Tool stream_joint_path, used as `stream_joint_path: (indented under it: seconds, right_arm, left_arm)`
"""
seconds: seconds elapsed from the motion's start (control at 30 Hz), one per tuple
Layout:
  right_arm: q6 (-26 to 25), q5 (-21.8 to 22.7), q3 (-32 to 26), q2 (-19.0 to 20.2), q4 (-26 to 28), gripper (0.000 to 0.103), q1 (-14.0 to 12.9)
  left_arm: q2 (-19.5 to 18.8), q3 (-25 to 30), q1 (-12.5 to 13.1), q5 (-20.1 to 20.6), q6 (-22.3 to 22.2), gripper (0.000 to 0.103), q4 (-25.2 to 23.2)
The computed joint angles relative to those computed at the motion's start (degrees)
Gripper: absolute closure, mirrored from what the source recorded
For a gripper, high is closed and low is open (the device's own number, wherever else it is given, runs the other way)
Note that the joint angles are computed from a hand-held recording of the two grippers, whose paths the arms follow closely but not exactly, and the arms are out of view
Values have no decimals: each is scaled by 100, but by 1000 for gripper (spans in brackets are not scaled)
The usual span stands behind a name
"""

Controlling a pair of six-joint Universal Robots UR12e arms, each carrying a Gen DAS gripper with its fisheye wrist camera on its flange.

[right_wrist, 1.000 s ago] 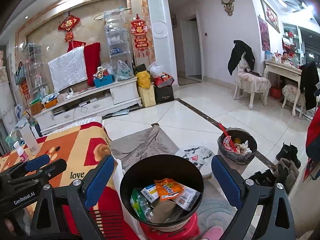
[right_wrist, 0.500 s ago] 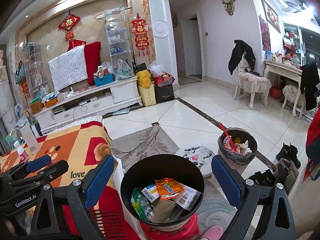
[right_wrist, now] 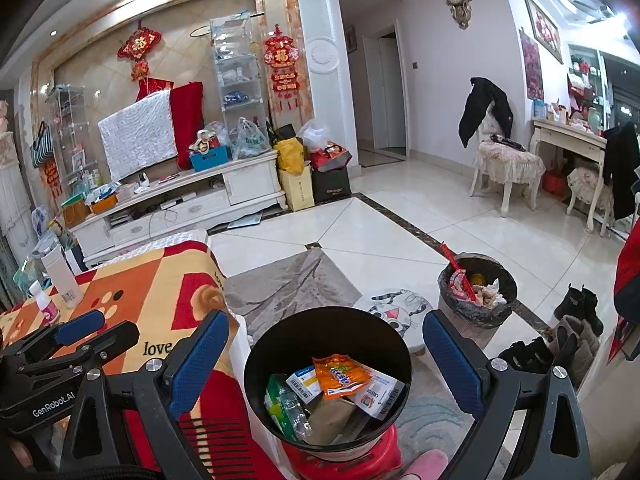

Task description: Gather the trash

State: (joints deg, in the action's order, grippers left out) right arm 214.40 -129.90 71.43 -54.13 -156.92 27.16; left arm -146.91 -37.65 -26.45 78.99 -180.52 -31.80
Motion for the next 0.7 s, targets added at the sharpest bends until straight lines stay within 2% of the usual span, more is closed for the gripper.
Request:
stream_joint_path:
  seconds: [0.7]
  right_arm:
    - [78, 37, -59, 40, 141, 6, 6]
  left_arm:
    - [6, 14, 18, -153, 6, 35, -137]
